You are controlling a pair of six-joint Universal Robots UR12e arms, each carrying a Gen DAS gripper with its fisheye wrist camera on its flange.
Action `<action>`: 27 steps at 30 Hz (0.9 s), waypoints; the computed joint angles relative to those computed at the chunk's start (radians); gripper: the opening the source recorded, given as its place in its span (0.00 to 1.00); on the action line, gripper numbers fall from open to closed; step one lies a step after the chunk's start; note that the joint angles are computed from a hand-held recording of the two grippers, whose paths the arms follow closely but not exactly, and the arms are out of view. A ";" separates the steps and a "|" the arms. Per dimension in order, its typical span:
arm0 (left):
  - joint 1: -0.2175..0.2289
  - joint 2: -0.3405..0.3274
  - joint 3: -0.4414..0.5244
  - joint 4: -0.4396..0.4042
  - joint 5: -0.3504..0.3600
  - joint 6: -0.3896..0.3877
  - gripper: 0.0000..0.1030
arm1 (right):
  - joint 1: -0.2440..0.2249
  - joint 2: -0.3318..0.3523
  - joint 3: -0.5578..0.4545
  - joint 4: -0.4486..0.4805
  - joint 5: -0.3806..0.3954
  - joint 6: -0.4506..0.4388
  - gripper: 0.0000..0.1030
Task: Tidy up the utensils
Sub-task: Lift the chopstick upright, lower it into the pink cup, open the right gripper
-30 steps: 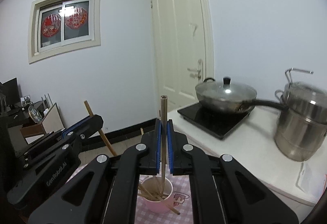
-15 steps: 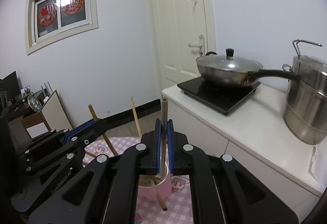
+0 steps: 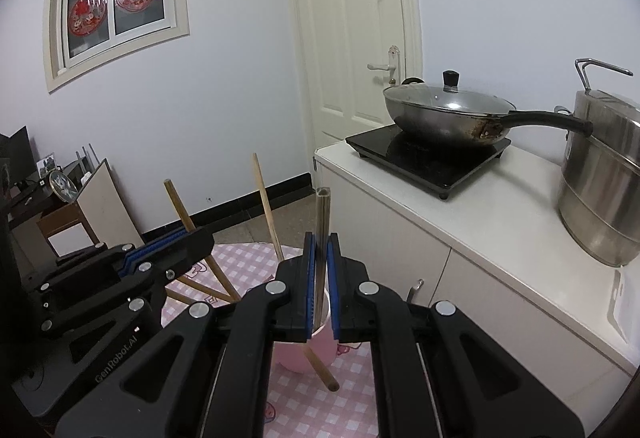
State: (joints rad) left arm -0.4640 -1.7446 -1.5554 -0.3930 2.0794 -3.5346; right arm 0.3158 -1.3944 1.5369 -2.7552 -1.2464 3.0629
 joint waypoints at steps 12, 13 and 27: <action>0.004 0.016 -0.006 -0.025 -0.046 0.001 0.06 | -0.001 -0.012 0.006 0.013 -0.002 0.002 0.05; 0.004 0.018 -0.007 -0.026 -0.047 0.002 0.06 | -0.001 -0.012 0.006 0.013 -0.001 0.003 0.07; -0.013 0.064 -0.038 -0.023 -0.045 -0.008 0.52 | -0.003 -0.068 0.053 -0.006 -0.007 0.018 0.26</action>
State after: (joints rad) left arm -0.4772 -1.6804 -1.5936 -0.4163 2.0349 -3.5425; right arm 0.3133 -1.4621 1.5897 -2.7614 -1.2536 3.0804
